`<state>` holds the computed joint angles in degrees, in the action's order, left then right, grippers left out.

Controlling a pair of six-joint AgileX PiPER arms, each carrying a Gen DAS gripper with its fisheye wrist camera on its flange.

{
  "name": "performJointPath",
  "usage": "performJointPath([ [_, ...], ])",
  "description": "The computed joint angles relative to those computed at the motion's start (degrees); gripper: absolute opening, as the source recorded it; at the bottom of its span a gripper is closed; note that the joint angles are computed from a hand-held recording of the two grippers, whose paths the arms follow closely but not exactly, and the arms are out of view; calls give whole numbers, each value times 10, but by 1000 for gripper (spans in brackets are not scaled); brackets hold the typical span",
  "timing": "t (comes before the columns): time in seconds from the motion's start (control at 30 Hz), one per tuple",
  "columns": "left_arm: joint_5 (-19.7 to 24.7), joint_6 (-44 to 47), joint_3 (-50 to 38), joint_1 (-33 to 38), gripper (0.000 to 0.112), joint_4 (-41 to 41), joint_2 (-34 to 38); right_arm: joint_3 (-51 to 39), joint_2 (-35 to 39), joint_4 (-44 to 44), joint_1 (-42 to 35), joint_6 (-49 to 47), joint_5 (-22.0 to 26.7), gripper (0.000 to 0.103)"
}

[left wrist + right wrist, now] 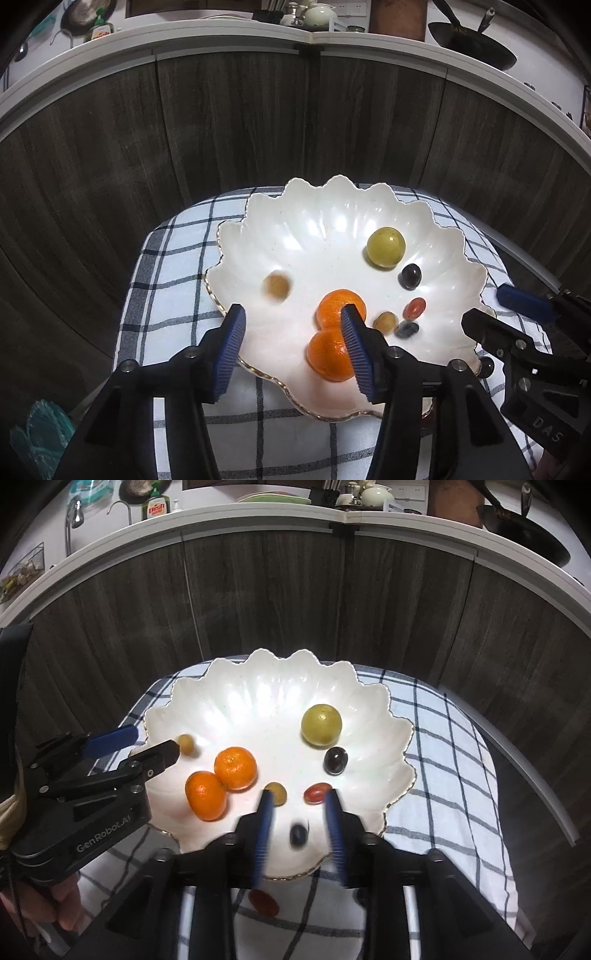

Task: Organize fruits
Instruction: 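Open both grippers to drop the tan fruit and blueberry into the bowl, then withdraw both open grippers from the bowl toward the red tomato and dark plum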

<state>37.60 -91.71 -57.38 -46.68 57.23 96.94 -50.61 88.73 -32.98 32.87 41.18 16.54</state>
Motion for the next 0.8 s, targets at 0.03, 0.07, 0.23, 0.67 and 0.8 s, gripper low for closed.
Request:
performJointPath([
  [0.03, 5, -1, -1, -3, 60, 1, -1, 2, -2, -19, 2, 21, 1, 53],
  [0.07, 9, -3, -1, -5, 65, 1, -2, 5, -6, -40, 3, 45, 1, 55],
  [0.23, 24, -13, -2, -15, 73, 1, -12, 11, -24, -57, 6, 63, 5, 58],
  [0.67, 81, -21, -16, -59, 75, 2, -30, 33, -65, -65, 2, 72, 10, 58],
  [0.8, 103, -22, -23, -77, 75, -3, -33, 45, -84, -67, 1, 73, 11, 58],
])
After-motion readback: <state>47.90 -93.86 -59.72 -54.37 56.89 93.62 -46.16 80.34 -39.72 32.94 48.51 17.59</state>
